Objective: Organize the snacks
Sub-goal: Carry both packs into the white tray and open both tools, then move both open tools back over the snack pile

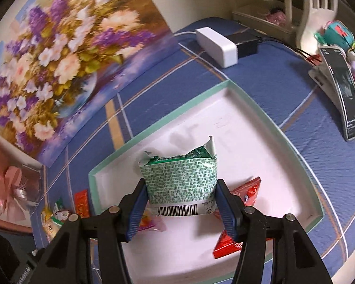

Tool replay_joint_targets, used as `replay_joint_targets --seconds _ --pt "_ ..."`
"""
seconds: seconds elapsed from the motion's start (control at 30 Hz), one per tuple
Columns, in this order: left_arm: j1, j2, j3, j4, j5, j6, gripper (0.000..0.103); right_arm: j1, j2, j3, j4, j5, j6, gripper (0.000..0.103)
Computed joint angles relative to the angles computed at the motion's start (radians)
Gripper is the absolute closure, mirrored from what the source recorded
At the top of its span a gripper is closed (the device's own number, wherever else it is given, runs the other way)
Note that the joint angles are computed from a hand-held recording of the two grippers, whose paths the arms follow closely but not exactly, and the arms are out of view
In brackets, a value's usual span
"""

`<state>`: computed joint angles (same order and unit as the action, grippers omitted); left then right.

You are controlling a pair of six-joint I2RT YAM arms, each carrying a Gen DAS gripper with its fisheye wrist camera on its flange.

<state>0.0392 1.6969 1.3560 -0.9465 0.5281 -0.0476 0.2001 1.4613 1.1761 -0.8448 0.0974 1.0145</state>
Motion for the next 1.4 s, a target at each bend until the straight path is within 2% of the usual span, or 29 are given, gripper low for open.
replay_joint_targets --seconds 0.27,0.37,0.4,0.43,0.73,0.83,0.9,1.03,1.1,1.17,1.23,1.37,1.4 --pt "-0.092 0.013 -0.034 -0.014 -0.059 0.003 0.055 -0.028 0.008 -0.009 -0.008 -0.035 -0.023 0.042" --pt "-0.110 0.020 -0.032 -0.031 -0.065 0.007 0.049 -0.027 0.015 -0.001 -0.019 -0.044 -0.020 0.041" --pt "-0.118 0.018 -0.031 -0.038 -0.079 0.010 0.041 -0.026 0.017 0.002 -0.020 -0.045 -0.022 0.040" --pt "-0.123 0.015 -0.033 -0.036 -0.087 0.010 0.040 -0.025 0.018 0.003 -0.020 -0.046 -0.023 0.040" --pt "-0.122 -0.023 -0.008 -0.054 -0.105 0.032 0.039 0.000 0.029 0.039 -0.031 -0.026 -0.031 0.040" --pt "-0.101 -0.026 -0.003 -0.046 -0.133 0.030 0.031 0.011 0.045 0.051 -0.036 -0.025 -0.035 0.039" --pt "-0.081 -0.025 -0.001 -0.036 -0.177 0.024 0.029 0.023 0.061 0.061 -0.044 -0.021 -0.034 0.028" --pt "-0.024 -0.009 -0.006 0.027 -0.308 0.013 0.018 0.055 0.100 0.097 -0.072 0.004 -0.050 0.026" --pt "0.007 0.007 0.002 0.046 -0.364 0.013 0.017 0.073 0.121 0.118 -0.087 0.014 -0.058 0.026" --pt "0.050 0.031 0.025 0.054 -0.397 0.019 0.015 0.092 0.142 0.138 -0.101 0.020 -0.057 0.023" --pt "0.083 0.049 0.050 0.055 -0.420 0.025 0.011 0.111 0.160 0.157 -0.111 0.026 -0.054 0.015" --pt "0.153 0.063 0.084 0.075 -0.464 0.046 0.010 0.165 0.203 0.220 -0.139 0.053 -0.043 0.010" --pt "0.175 0.065 0.093 0.081 -0.473 0.053 0.010 0.183 0.216 0.240 -0.145 0.060 -0.040 0.005"
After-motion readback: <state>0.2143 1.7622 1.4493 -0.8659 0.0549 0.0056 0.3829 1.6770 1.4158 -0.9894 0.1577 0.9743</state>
